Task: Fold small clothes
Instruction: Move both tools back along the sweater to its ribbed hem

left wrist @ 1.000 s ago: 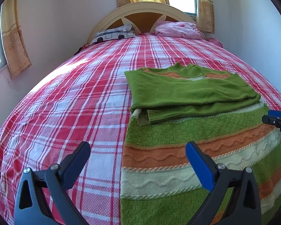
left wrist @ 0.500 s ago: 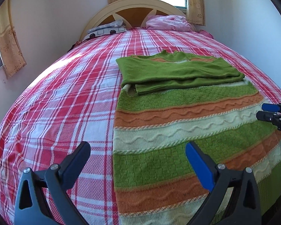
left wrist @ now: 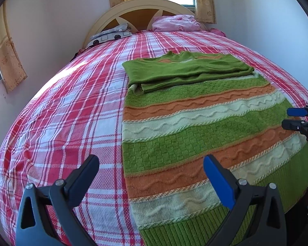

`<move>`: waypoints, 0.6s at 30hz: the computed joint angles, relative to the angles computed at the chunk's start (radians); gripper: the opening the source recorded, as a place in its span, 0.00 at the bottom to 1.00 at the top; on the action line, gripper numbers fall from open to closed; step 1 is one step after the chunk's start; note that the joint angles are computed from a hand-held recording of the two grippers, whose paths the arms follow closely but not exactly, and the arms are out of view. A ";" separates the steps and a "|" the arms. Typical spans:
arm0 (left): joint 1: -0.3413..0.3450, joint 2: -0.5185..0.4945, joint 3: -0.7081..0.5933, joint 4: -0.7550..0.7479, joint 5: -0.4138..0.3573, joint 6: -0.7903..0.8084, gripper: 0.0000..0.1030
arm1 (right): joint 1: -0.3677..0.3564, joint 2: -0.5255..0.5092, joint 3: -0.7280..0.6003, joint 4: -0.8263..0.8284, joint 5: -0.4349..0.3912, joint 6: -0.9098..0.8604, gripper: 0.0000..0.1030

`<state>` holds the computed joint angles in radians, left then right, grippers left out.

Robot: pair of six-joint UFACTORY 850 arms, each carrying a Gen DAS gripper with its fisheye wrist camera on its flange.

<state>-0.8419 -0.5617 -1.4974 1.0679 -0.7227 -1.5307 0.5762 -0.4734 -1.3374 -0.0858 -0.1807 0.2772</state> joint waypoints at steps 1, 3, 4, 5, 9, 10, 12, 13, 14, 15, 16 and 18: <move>-0.004 0.002 0.006 -0.002 -0.001 0.002 1.00 | 0.002 0.008 0.012 0.011 0.004 -0.010 0.73; -0.011 0.008 0.017 -0.007 -0.002 0.004 1.00 | 0.007 0.023 0.039 0.016 0.012 -0.007 0.73; -0.015 0.011 0.024 -0.011 0.000 0.005 1.00 | 0.008 0.026 0.044 0.020 0.011 -0.007 0.73; -0.018 0.013 0.029 -0.021 0.002 0.012 1.00 | 0.010 0.033 0.056 0.018 0.012 0.000 0.73; -0.028 0.027 0.053 -0.070 0.001 0.048 1.00 | 0.019 0.062 0.098 -0.052 0.029 0.083 0.73; -0.031 0.033 0.061 -0.078 0.001 0.053 1.00 | 0.019 0.069 0.108 -0.053 0.033 0.087 0.73; -0.040 0.053 0.089 -0.074 0.002 0.040 1.00 | 0.022 0.090 0.137 -0.088 0.046 0.133 0.73; -0.041 0.060 0.099 -0.074 0.003 0.034 1.00 | 0.025 0.095 0.142 -0.107 0.046 0.155 0.73; -0.043 0.071 0.113 -0.084 0.010 0.032 1.00 | 0.028 0.102 0.152 -0.158 0.046 0.208 0.73; -0.042 0.080 0.125 -0.098 0.020 0.031 1.00 | 0.032 0.110 0.161 -0.238 0.045 0.289 0.73; -0.042 0.087 0.135 -0.107 0.028 0.028 1.00 | 0.034 0.115 0.167 -0.287 0.044 0.337 0.73; -0.036 0.103 0.159 -0.155 0.071 0.043 1.00 | 0.039 0.130 0.184 -0.325 0.045 0.380 0.73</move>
